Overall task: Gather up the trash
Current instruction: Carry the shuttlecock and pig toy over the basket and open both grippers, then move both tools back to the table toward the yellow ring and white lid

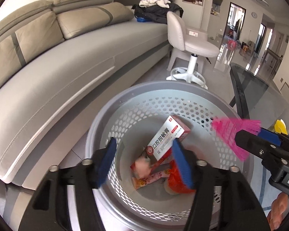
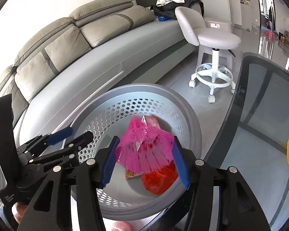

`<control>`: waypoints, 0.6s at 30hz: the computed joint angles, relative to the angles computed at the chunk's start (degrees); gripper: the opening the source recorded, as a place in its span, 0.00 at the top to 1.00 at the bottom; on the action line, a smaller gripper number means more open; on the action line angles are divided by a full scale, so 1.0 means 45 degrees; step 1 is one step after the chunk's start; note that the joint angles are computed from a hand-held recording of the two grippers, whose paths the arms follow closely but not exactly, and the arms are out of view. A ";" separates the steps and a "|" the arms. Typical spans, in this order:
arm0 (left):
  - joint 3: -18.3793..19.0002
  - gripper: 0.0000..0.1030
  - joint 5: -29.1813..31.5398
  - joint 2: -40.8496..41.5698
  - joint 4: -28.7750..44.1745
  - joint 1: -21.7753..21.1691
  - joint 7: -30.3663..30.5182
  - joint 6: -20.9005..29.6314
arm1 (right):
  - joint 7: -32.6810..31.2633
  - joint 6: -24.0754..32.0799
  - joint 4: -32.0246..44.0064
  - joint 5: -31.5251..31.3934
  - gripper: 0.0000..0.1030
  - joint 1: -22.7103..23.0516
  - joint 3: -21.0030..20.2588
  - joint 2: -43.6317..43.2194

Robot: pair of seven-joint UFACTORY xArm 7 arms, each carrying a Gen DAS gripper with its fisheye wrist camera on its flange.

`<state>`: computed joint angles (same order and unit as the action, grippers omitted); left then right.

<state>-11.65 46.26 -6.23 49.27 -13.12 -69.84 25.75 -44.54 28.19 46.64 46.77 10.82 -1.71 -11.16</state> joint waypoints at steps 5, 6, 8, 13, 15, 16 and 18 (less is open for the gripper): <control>0.0002 0.41 -0.0090 -0.0181 -0.0240 0.0048 -0.0102 0.0037 | 0.0177 -0.0014 -0.0082 -0.0174 0.49 -0.0103 -0.0016 0.0002; -0.0009 0.41 -0.0095 -0.0218 -0.0276 0.0068 -0.0123 0.0058 | 0.0122 0.0027 -0.0102 -0.0110 0.49 -0.0102 -0.0055 -0.0035; -0.0051 0.41 -0.0148 -0.0245 -0.0291 0.0081 -0.0127 0.0084 | 0.0139 0.0012 -0.0124 -0.0118 0.49 -0.0109 -0.0058 -0.0062; -0.0146 0.41 -0.0170 -0.0431 -0.0433 0.0115 -0.0135 0.0146 | 0.0039 -0.0008 -0.0198 0.0000 0.45 -0.0084 -0.0116 -0.0183; -0.0198 0.41 -0.0180 -0.0491 -0.0454 0.0130 -0.0158 0.0188 | 0.0002 -0.0033 -0.0241 0.0015 0.45 -0.0073 -0.0130 -0.0227; -0.0222 0.42 -0.0190 -0.0512 -0.0454 0.0134 -0.0166 0.0208 | 0.0049 -0.0054 -0.0256 -0.0030 0.45 -0.0067 -0.0110 -0.0247; -0.0231 0.41 -0.0251 -0.0499 -0.0418 0.0142 -0.0088 0.0208 | 0.0057 -0.0040 -0.0286 -0.0050 0.45 -0.0055 -0.0136 -0.0301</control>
